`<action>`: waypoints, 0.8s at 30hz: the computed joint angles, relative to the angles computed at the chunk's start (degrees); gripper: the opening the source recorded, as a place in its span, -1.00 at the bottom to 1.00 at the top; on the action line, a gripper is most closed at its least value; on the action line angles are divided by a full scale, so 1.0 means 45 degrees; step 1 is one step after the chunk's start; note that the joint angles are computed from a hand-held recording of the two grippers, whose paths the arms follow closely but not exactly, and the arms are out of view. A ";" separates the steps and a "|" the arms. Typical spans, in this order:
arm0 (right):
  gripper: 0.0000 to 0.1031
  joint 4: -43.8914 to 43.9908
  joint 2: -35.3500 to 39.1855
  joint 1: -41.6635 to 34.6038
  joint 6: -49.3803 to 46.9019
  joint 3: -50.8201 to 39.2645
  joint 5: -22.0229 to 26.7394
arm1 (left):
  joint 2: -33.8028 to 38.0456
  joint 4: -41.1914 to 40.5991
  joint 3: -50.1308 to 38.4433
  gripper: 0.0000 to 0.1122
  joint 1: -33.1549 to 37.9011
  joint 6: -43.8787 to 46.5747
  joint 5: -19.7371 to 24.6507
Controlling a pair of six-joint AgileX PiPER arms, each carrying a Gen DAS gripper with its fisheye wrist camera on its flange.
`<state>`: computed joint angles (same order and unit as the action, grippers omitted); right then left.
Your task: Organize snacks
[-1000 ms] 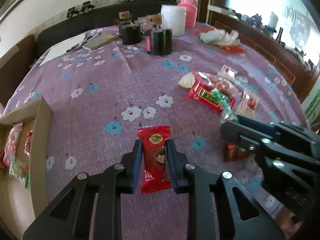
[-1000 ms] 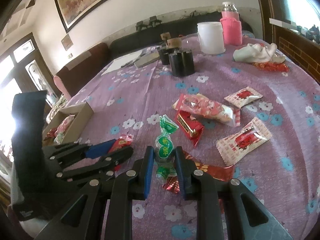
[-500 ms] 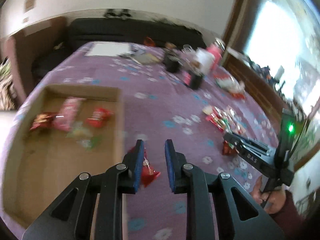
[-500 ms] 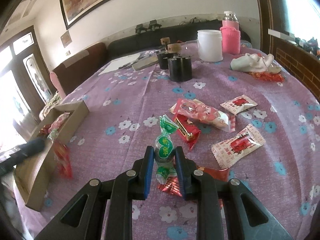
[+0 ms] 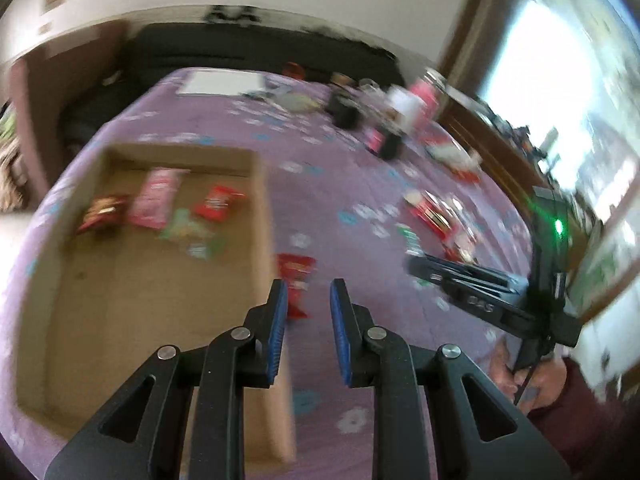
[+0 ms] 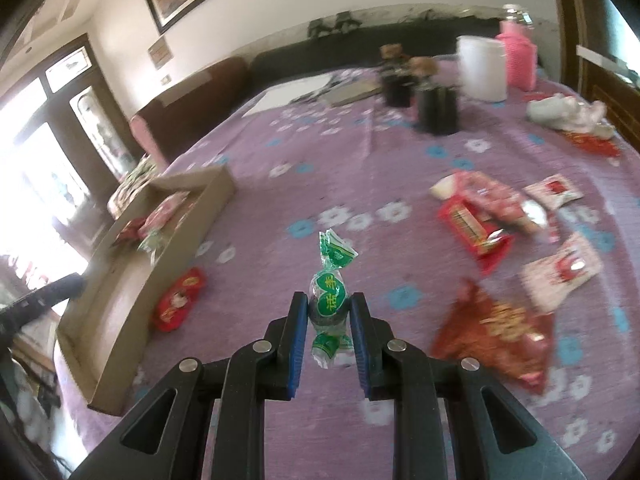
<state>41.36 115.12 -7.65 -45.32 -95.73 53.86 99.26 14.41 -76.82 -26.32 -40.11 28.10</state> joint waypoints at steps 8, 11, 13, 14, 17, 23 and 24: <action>-0.52 -0.2034 -0.0726 0.1091 0.0510 0.0701 -0.0940 | 0.0385 -0.1859 -0.0717 -0.66 0.0193 0.0657 -0.0020; -0.49 -0.2917 -0.1012 0.1016 0.0694 0.0853 -0.1140 | -0.0424 -0.1843 0.0221 -0.61 0.0440 0.0223 -0.0286; -0.27 -0.2529 -0.1393 0.0650 0.0512 0.0912 -0.1146 | -0.0984 -0.1993 0.1009 -0.39 0.0777 -0.0151 -0.0585; -0.11 -0.2058 -0.1601 0.0445 0.0292 0.0925 -0.1124 | -0.1269 -0.2125 0.1399 -0.29 0.0923 -0.0264 -0.0770; -0.11 -0.1051 -0.1521 0.0362 -0.0043 0.0091 -0.0213 | -0.2370 -0.1972 0.2839 -0.29 0.1246 -0.1060 -0.1479; -0.49 -0.1584 0.0999 0.2295 0.2020 -0.3643 0.2560 | -0.3970 -0.1445 0.4721 -0.29 0.1406 -0.2226 -0.2230; -0.49 -0.2023 0.1405 0.2727 0.2480 -0.4167 0.2600 | -0.4085 -0.1452 0.4864 -0.29 0.1451 -0.2230 -0.2245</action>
<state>32.25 121.44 4.62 -34.16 -114.48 65.56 80.87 7.88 -54.94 -19.80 -50.15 17.99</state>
